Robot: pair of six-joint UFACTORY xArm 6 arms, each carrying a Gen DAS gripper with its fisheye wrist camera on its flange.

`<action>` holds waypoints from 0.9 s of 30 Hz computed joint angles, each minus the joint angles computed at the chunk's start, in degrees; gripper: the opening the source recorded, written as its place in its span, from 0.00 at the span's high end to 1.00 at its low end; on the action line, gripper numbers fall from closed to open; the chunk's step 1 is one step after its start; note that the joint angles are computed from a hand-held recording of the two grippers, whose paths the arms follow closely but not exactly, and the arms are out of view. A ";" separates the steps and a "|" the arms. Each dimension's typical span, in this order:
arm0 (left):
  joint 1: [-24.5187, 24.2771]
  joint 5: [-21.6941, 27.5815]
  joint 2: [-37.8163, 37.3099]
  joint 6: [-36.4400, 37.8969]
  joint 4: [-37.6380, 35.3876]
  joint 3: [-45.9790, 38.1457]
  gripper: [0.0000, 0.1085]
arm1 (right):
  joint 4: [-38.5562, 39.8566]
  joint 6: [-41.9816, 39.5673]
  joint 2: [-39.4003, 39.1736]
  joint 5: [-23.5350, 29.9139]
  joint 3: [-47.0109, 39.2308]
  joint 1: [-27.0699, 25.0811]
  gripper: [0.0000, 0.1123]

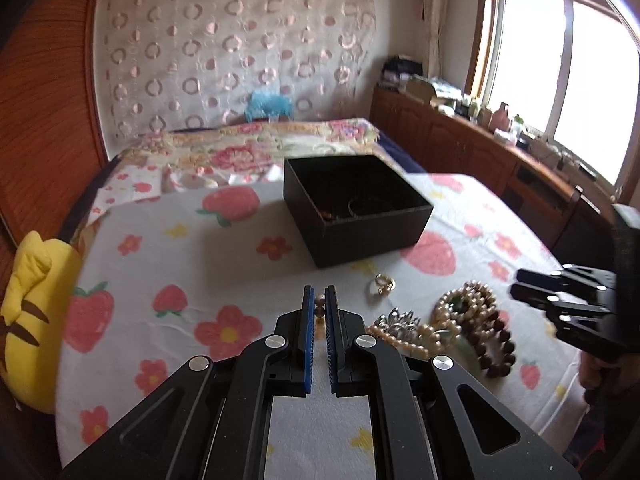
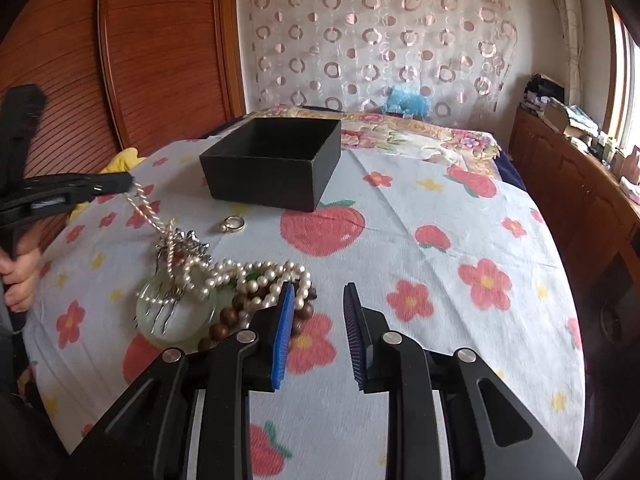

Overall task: Organize jewelry
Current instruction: 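Grasp a pearl necklace with the left tool and lift it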

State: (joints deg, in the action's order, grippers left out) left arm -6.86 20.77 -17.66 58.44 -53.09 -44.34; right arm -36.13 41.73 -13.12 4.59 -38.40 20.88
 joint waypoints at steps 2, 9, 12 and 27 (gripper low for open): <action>0.26 0.06 -1.09 0.59 -1.02 0.18 0.96 | 7.19 -6.62 1.68 0.12 -0.97 0.61 0.75; 1.53 0.67 -4.73 3.65 -5.53 1.13 0.96 | 24.40 -21.77 5.74 0.28 -3.70 2.94 0.75; 2.13 1.32 -5.55 4.51 -6.41 1.30 0.96 | 26.77 -23.90 7.16 0.69 -5.06 3.19 0.75; 1.89 1.54 -6.47 5.07 -6.89 0.92 0.96 | 40.28 -37.20 7.70 2.88 -6.65 4.91 0.92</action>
